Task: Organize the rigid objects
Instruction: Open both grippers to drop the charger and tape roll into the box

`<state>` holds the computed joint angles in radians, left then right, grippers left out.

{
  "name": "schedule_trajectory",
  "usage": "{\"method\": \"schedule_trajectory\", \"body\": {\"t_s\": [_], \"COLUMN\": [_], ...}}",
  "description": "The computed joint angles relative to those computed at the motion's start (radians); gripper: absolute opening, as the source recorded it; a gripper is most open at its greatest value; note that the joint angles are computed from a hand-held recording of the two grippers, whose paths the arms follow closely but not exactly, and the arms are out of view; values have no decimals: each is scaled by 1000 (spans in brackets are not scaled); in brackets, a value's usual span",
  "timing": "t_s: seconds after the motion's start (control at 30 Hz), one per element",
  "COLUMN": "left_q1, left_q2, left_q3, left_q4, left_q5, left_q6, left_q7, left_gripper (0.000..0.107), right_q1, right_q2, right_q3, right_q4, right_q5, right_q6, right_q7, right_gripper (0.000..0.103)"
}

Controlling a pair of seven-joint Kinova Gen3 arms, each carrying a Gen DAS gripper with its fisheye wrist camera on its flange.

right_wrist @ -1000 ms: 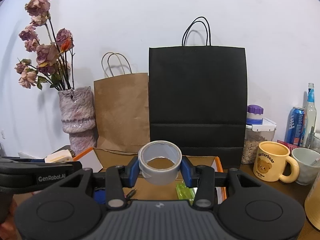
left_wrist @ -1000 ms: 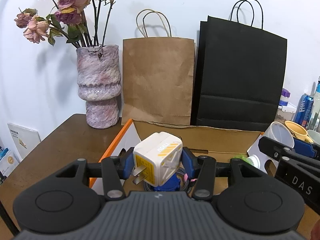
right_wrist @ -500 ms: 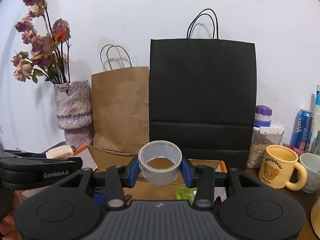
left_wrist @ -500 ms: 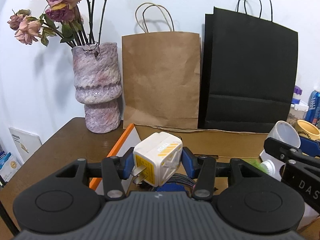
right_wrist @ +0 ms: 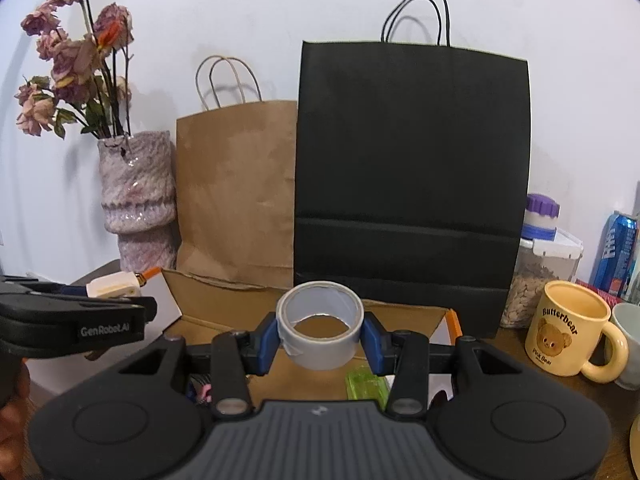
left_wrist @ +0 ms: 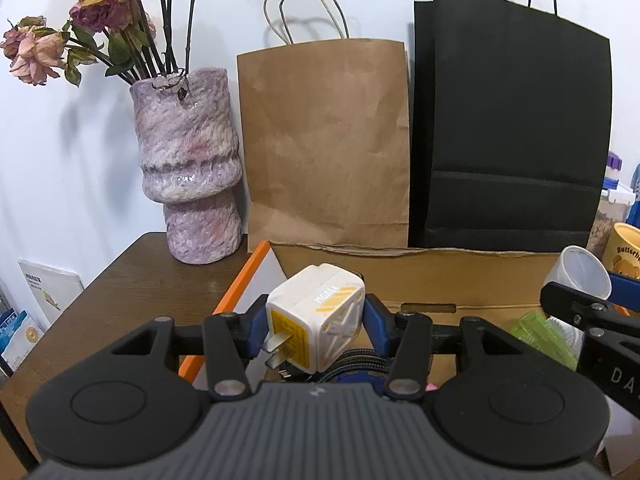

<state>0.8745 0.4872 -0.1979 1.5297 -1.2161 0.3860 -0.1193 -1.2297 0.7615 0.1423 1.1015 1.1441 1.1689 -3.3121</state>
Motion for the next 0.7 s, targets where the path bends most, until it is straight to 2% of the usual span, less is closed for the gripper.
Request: {"method": "schedule_trajectory", "body": {"t_s": [0.23,0.27,0.3,0.33,0.37,0.4,0.43,0.47,0.53,0.7], "left_q1": [-9,3,17,29,37,37,32,28,16,-22], "left_q2": [10,12,14,14,11,9,6,5,6,11], "left_q3": [24,13,-1,-13,-22,-20,-13,-6,17,77], "left_q4": [-19,-20,-17,-11,-2,4,5,7,3,-10], "left_q5": [25,14,-8,-37,-70,-94,-108,-122,-133,-132], "left_q6": [42,51,57,59,58,59,63,68,90,129], "left_q7": [-53,-45,-21,12,48,73,87,101,105,82], "left_gripper": [53,63,79,86,93,98,101,103,103,103], "right_q1": [12,14,14,15,12,6,1,-2,-5,1], "right_q2": [-8,-11,-12,-10,-8,-6,-3,-2,-3,-2], "right_q3": [-13,-15,-16,-16,-13,-6,-1,2,4,-4], "right_q4": [-3,-1,0,-5,-7,-6,-5,-5,-1,-7], "right_q5": [-31,-38,-41,-48,-48,-44,-38,-34,-26,-28], "right_q6": [-10,-13,-13,-7,-1,4,12,17,23,32], "right_q7": [32,35,37,46,45,35,25,19,8,14], "right_gripper": [43,43,44,53,66,74,89,96,102,103]}}
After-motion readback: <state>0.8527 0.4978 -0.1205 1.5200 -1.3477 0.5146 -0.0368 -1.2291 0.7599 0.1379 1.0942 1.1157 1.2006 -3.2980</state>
